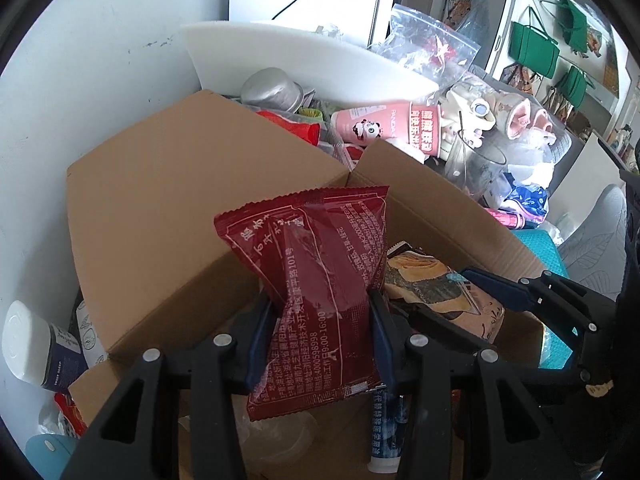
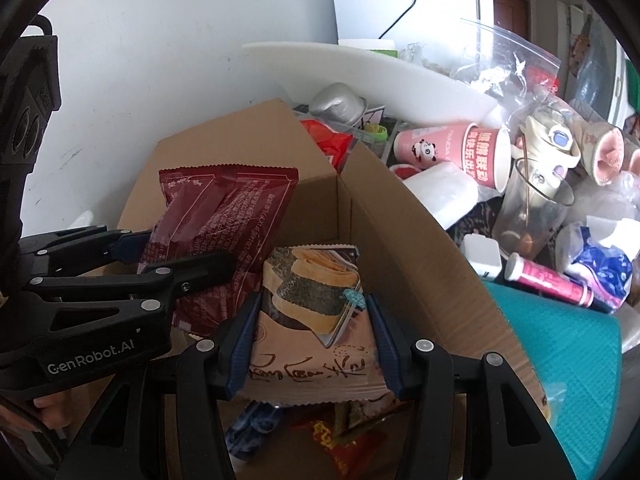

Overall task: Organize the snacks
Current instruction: 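Open both tools to drop the red packet and seaweed packet into the box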

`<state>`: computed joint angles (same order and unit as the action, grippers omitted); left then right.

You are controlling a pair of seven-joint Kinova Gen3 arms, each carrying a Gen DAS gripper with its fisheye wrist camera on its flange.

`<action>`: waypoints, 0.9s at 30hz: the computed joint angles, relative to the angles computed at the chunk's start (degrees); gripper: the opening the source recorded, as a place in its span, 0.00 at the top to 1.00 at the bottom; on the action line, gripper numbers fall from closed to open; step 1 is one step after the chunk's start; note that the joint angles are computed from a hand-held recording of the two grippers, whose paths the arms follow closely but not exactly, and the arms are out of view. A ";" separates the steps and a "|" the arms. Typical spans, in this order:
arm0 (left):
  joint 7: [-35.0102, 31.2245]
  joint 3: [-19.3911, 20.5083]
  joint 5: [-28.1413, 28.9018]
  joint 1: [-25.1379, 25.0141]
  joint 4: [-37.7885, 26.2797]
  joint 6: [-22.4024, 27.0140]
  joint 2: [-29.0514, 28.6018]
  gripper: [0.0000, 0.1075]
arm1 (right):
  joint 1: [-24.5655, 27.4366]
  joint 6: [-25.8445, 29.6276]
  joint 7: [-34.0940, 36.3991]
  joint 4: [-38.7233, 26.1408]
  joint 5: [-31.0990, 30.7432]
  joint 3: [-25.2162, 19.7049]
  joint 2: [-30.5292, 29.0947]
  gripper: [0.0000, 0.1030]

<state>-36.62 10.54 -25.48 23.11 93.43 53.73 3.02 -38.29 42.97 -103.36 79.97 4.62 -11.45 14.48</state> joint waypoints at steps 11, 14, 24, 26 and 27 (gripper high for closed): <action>-0.50 -1.35 2.94 0.21 -3.69 6.31 3.21 0.55 | -1.36 4.44 -2.15 -2.34 1.65 0.95 1.46 0.41; 1.50 -1.34 0.29 1.37 -4.01 7.68 2.90 0.53 | -1.61 4.37 -3.00 -2.13 2.71 1.11 1.03 0.40; 4.43 0.59 -3.99 2.59 -3.68 7.58 -0.79 0.52 | -0.98 3.25 -3.83 -0.08 3.87 0.39 -2.47 0.39; 4.95 1.47 -4.97 2.77 -3.37 7.16 -1.86 0.52 | -0.83 2.64 -4.01 0.65 4.08 0.13 -3.62 0.39; 5.28 2.01 -5.66 2.95 -3.20 7.01 -2.44 0.52 | -0.84 2.26 -4.27 1.14 4.42 0.02 -4.35 0.39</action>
<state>-31.34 12.55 -31.14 26.06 90.23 60.74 0.58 -39.13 45.23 -107.63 81.12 9.03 -11.43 10.14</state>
